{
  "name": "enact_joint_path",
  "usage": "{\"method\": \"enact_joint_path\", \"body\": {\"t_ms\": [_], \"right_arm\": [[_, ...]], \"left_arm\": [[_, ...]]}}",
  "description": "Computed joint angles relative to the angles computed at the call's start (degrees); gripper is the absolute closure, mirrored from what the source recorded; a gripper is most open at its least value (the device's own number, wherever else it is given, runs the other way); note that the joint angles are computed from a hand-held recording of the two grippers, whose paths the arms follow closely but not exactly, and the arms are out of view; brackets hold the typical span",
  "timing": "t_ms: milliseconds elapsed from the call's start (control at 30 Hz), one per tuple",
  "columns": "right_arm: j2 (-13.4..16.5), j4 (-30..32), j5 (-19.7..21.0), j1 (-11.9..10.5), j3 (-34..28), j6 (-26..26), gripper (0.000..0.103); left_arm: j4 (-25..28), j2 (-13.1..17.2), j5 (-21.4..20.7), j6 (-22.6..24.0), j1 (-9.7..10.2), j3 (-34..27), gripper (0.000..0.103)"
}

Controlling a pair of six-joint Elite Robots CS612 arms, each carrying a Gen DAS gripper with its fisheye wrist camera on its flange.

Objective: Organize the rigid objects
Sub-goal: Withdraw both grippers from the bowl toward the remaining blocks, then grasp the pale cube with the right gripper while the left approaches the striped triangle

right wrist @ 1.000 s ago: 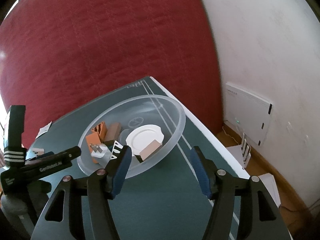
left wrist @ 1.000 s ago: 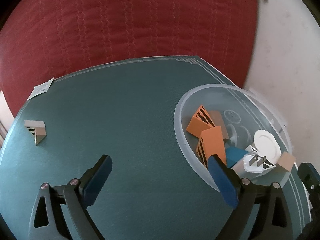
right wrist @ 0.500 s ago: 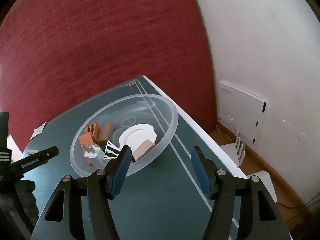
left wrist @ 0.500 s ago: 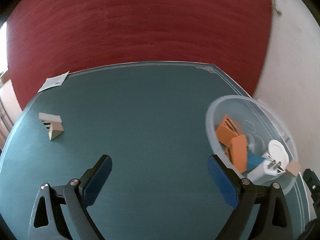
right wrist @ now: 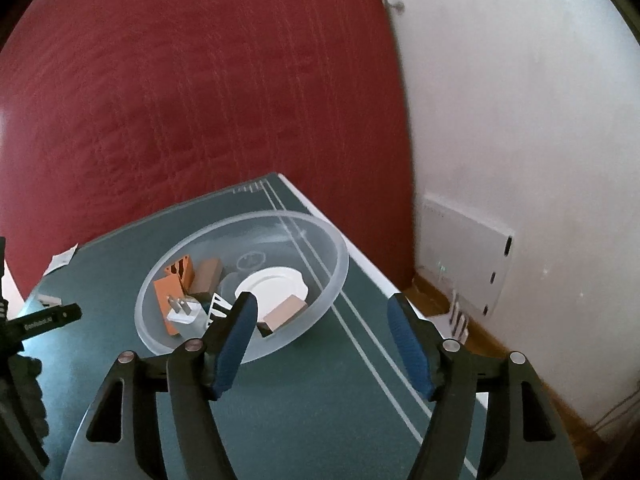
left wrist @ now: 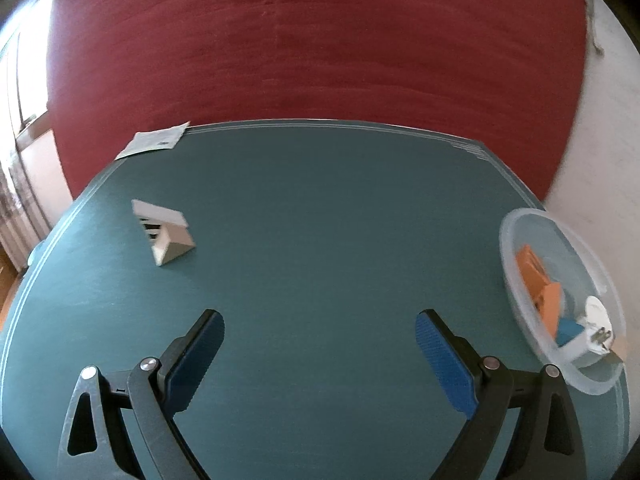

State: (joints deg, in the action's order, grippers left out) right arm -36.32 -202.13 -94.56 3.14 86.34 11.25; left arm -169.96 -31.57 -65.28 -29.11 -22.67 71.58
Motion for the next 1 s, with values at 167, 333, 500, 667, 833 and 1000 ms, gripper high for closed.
{"method": "enact_joint_path", "body": {"t_ms": [167, 333, 500, 667, 833, 1000], "right_arm": [[0.2, -2.1, -1.9, 0.8, 0.1, -2.6, 0.034], [0.0, -1.9, -1.3, 1.6, 0.3, -4.3, 0.034], [-0.1, -1.6, 1.0, 2.4, 0.6, -5.9, 0.034], [-0.3, 0.2, 5.4, 3.1, 0.4, -7.0, 0.034], [-0.4, 4.1, 10.1, 4.0, -0.6, -7.3, 0.033], [-0.8, 7.2, 13.2, 4.9, -1.1, -8.2, 0.033]], "left_arm": [[-0.2, -0.7, 1.4, -1.1, 0.75, 1.5, 0.005], [-0.1, -1.6, 3.0, -2.5, 1.66, 3.3, 0.005], [0.4, -2.4, 4.5, -4.5, 2.82, 4.9, 0.005], [0.9, -3.0, 6.4, -6.1, 4.00, 5.7, 0.005], [2.1, -2.7, 7.4, -6.1, 5.35, 4.7, 0.005], [3.2, -1.8, 7.7, -5.2, 6.50, 3.0, 0.005]]}}
